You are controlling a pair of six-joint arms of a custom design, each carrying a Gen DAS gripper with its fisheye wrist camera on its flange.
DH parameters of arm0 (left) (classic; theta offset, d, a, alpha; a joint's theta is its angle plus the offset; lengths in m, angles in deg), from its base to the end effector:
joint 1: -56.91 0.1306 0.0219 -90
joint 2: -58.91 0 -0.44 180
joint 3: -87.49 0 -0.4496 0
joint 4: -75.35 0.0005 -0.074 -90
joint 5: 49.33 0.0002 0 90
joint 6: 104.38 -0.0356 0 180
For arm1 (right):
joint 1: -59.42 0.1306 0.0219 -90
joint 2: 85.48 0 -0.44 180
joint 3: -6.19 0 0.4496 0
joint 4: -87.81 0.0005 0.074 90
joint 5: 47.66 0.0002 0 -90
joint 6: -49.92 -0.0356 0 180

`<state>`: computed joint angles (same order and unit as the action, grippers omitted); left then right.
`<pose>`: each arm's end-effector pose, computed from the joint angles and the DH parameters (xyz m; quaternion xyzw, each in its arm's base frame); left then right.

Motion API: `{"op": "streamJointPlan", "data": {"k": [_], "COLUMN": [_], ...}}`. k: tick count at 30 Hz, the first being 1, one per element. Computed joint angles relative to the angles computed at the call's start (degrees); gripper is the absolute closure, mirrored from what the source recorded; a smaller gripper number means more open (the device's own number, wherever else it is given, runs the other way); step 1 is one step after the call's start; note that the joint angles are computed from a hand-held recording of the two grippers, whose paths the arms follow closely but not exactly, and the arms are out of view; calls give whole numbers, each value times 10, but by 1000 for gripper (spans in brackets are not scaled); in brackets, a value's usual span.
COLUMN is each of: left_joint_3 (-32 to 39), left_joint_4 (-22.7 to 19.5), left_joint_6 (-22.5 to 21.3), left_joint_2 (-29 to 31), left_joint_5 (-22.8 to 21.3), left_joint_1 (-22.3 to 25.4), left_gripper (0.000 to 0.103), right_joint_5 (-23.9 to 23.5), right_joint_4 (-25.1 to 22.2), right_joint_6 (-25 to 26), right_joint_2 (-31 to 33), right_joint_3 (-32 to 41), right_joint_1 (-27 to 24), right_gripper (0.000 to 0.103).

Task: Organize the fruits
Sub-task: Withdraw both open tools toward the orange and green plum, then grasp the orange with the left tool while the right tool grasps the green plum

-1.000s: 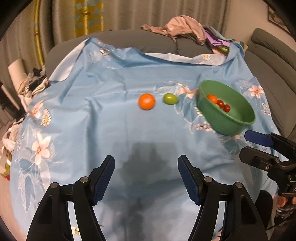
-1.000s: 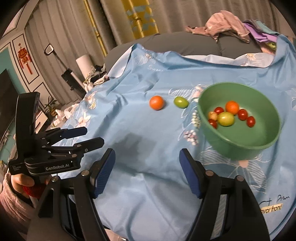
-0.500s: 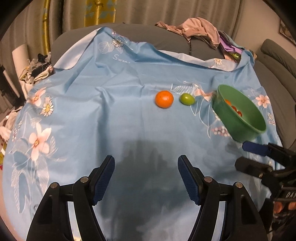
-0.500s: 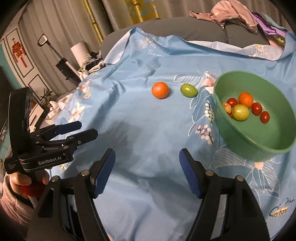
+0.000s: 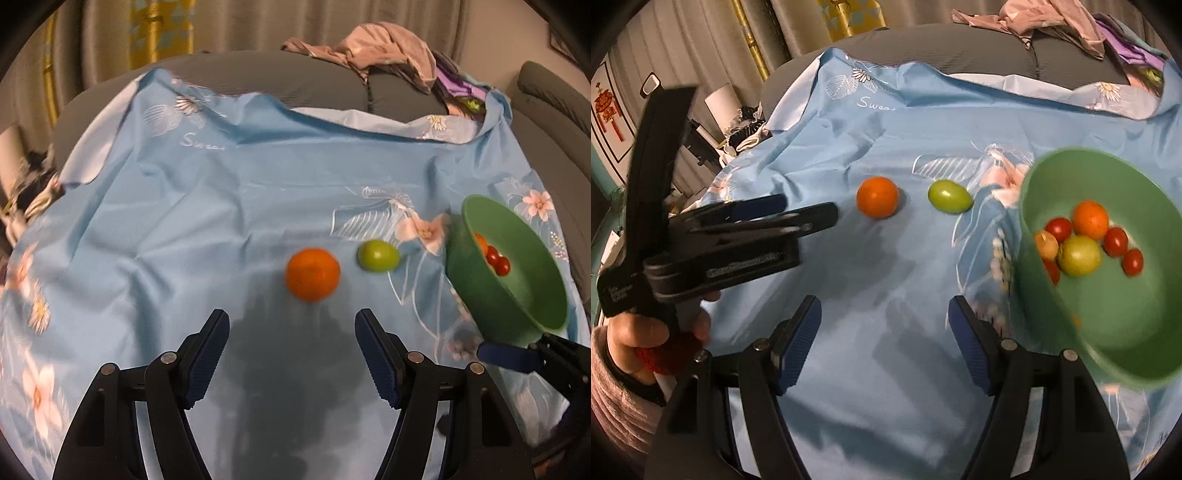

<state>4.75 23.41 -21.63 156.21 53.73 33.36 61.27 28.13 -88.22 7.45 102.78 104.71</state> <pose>0.5413 -0.2452 0.4810 0.2852 0.8958 -0.1523 0.3051 0.3977 0.3846 0.5093 0.0715 0.9418 0.1020 0.3121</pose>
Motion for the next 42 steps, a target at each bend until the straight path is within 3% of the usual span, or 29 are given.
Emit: {"op": "streamJointPlan", "data": {"k": [7,11,16,23,30,34,38,40,42], "left_joint_3": [58,65,79,59,12,1,-4,-8,-9], "left_joint_4": [-26,-20,-26,-17,9,6,2,0,-1], "left_joint_6": [-13,-27,-11,11,-10,-11,-12,-12,-11], "left_joint_2": [64,78,100,72,14,7,8,6,5], "left_joint_5": [14,-7,-15,21,40,54,63,66,71], "left_joint_1": [-15,-26,-22,8,50,61,63,64,65], "left_gripper": [33,43,57,57,57,57,57,57,57], "right_joint_5": [-12,-16,-20,-7,46,76,78,69,58], "right_joint_4": [5,3,1,-2,-91,-141,-191,-207,-187], "right_joint_6": [28,41,30,5,-14,1,11,14,21], "right_joint_2": [14,25,33,57,128,165,192,200,193], "right_joint_3": [10,17,21,42,132,176,209,214,200], "right_joint_1": [-15,-20,-29,-43,-65,-76,-87,-91,-94], "right_gripper": [33,35,41,43,44,43,44,53,57]}}
